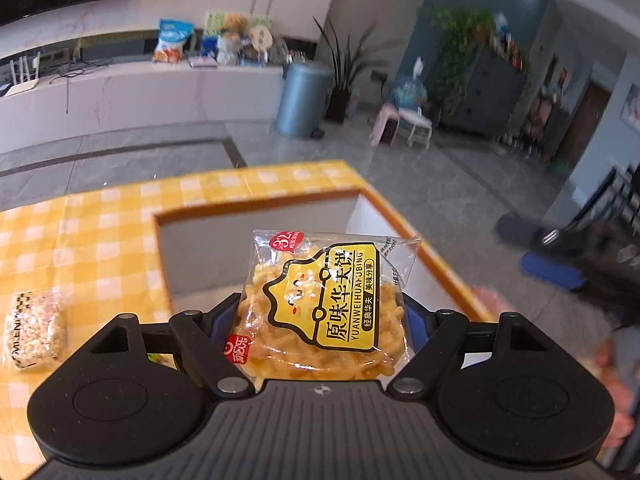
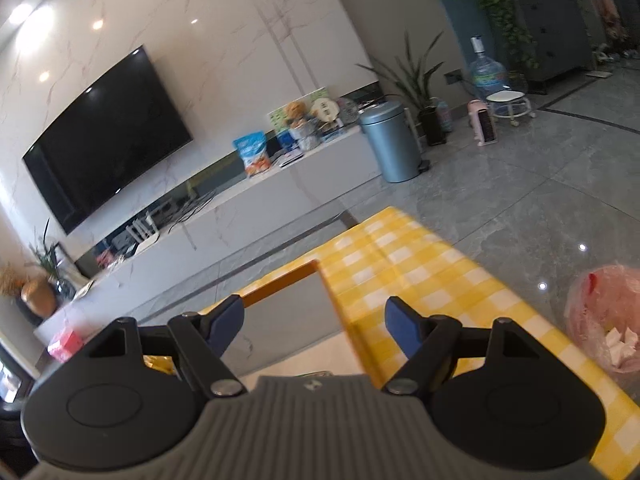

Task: Organize snacks
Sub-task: 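Lower the waffle bag into the box and open the left gripper, then move both grippers back over the table to the peanut and raisin bags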

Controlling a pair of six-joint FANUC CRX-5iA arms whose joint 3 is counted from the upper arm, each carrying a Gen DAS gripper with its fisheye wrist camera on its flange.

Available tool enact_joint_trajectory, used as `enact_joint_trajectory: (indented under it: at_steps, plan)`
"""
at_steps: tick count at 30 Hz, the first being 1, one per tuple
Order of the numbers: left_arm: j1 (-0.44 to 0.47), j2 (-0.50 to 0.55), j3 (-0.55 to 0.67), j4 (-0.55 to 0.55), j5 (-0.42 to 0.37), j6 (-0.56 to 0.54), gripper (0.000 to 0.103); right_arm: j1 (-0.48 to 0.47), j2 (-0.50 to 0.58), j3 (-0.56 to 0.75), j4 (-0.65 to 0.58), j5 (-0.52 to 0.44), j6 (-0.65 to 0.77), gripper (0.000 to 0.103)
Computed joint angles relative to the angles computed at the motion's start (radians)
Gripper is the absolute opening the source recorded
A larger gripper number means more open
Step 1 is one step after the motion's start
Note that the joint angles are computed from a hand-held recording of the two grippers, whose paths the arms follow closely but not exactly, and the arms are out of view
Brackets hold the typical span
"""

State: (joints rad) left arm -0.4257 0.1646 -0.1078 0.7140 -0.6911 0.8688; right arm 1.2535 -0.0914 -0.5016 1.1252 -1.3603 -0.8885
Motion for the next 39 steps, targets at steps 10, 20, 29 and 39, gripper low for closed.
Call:
enact_joint_trajectory:
  at_steps: [10, 20, 29, 39]
  plan:
    - [-0.058, 0.091, 0.15, -0.205, -0.072, 0.197, 0.092, 0.016, -0.022, -0.019, -0.041, -0.02, -0.049, 0.08]
    - [-0.119, 0.175, 0.298, -0.455, -0.099, 0.412, 0.093, 0.013, 0.004, 0.001, -0.023, -0.011, -0.019, 0.08]
    - [-0.069, 0.149, 0.194, -0.213, -0.059, 0.296, 0.103, 0.012, 0.013, 0.005, -0.024, 0.0, -0.022, 0.084]
    - [-0.032, 0.064, 0.073, -0.008, -0.061, 0.109, 0.103, 0.02, 0.019, 0.012, -0.034, -0.016, -0.057, 0.085]
